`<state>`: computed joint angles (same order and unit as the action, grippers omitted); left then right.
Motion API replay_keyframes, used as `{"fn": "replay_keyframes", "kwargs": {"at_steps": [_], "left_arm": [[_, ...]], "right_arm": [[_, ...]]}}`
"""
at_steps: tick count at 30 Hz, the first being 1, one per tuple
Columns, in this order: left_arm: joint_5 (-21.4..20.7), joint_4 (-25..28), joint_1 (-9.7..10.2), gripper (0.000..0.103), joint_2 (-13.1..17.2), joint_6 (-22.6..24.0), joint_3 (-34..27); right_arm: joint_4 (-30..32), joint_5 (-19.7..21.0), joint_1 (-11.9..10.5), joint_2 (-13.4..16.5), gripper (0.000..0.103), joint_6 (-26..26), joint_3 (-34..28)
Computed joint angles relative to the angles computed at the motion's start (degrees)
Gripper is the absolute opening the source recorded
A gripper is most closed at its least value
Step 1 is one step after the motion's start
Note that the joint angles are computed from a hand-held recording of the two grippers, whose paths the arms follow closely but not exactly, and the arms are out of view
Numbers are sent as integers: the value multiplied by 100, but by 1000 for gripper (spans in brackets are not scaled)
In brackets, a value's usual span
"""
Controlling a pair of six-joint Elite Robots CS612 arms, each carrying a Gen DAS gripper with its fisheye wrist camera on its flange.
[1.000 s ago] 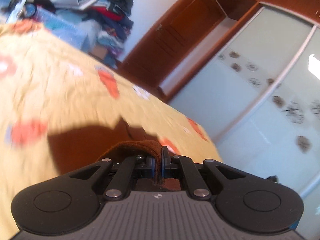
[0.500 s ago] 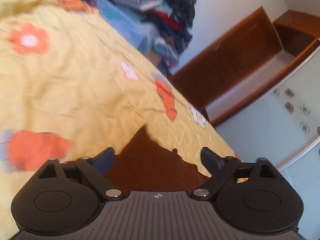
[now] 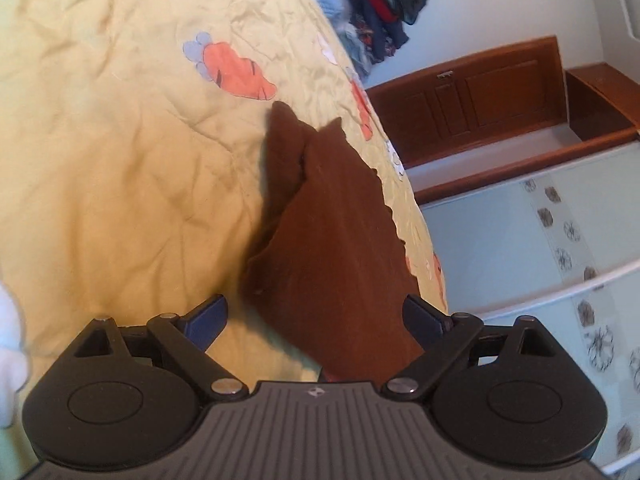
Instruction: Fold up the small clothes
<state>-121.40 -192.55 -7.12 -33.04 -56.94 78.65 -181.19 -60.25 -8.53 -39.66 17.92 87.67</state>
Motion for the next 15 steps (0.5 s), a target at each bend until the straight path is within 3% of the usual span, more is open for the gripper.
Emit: {"fn": "replay_keyframes", "kwargs": {"at_steps": [3, 7, 9, 15], "left_arm": [[79, 58, 8, 95, 38, -180, -161], [570, 453, -12, 95, -198, 657, -143], [782, 529, -8, 95, -267, 721, -163], [567, 1375, -60, 95, -193, 1117, -373]], "right_arm": [[-63, -56, 60, 117, 103, 27, -210], [-442, -28, 54, 229, 103, 95, -266], [-713, 103, 15, 293, 103, 256, -254], [-1236, 502, -111, 460, 103, 1255, -312]]}}
